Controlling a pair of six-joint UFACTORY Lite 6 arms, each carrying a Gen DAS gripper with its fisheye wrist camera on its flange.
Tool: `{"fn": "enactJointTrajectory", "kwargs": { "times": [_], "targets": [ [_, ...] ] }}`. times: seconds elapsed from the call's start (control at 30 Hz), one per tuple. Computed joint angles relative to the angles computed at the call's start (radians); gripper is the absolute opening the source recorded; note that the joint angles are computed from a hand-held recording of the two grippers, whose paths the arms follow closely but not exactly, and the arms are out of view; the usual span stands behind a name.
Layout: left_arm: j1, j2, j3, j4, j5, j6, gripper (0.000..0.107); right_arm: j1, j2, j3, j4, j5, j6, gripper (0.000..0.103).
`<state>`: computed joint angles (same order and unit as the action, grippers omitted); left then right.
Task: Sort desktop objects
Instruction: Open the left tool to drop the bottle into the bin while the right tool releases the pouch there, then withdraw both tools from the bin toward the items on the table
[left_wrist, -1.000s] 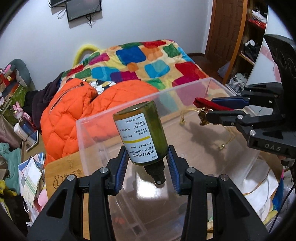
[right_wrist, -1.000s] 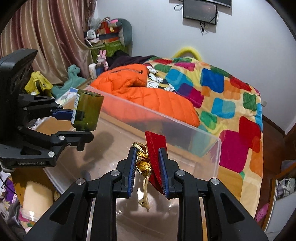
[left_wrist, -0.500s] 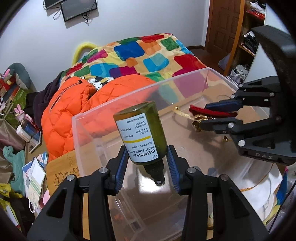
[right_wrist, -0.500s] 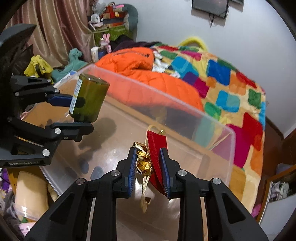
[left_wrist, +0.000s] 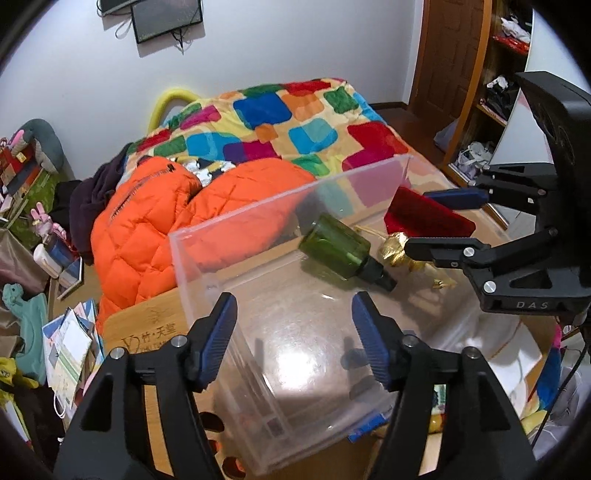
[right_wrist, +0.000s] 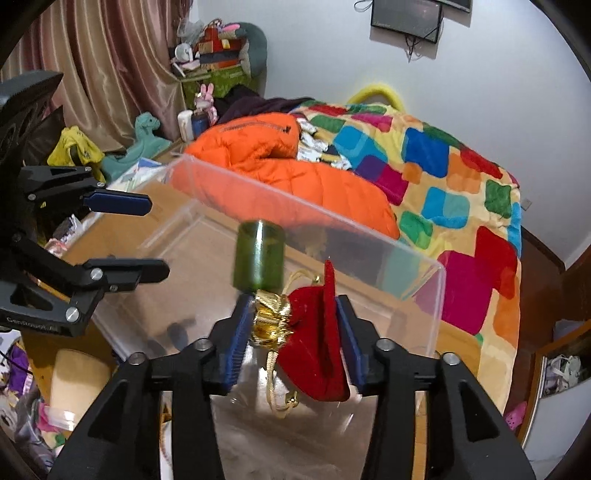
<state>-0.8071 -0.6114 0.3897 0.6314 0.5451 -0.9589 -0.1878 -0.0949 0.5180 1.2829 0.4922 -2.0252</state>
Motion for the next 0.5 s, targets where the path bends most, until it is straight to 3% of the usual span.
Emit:
{"fn": "enactJointTrajectory", "kwargs": {
  "times": [0.07,0.13,0.23,0.3,0.37,0.5],
  "targets": [
    [-0.029,-0.032,0.003,0.010,0.043,-0.016,0.065,-0.015,-0.055,-0.026,0.012,0.008,-0.010,0.061],
    [-0.055,-0.073,0.003,0.001,0.084,-0.021,0.066,-0.022,-0.107,-0.049,0.016,0.008,-0.017,0.066],
    [-0.106,-0.132,-0.002,0.000,0.150,-0.047,0.066,-0.020,-0.173,-0.081,-0.001,-0.017,0.005,0.069],
    [-0.154,-0.168,-0.007,0.017,0.202,-0.086,0.073,-0.034,-0.202,-0.091,-0.025,-0.009,0.032,0.069],
    [-0.222,-0.213,-0.012,0.041,0.267,-0.138,0.082,-0.065,-0.237,-0.100,-0.060,0.028,0.064,0.072],
    [-0.380,-0.280,-0.008,0.092,0.424,-0.250,0.083,-0.133,-0.317,-0.123,-0.123,0.102,0.113,0.080]
  ]
}}
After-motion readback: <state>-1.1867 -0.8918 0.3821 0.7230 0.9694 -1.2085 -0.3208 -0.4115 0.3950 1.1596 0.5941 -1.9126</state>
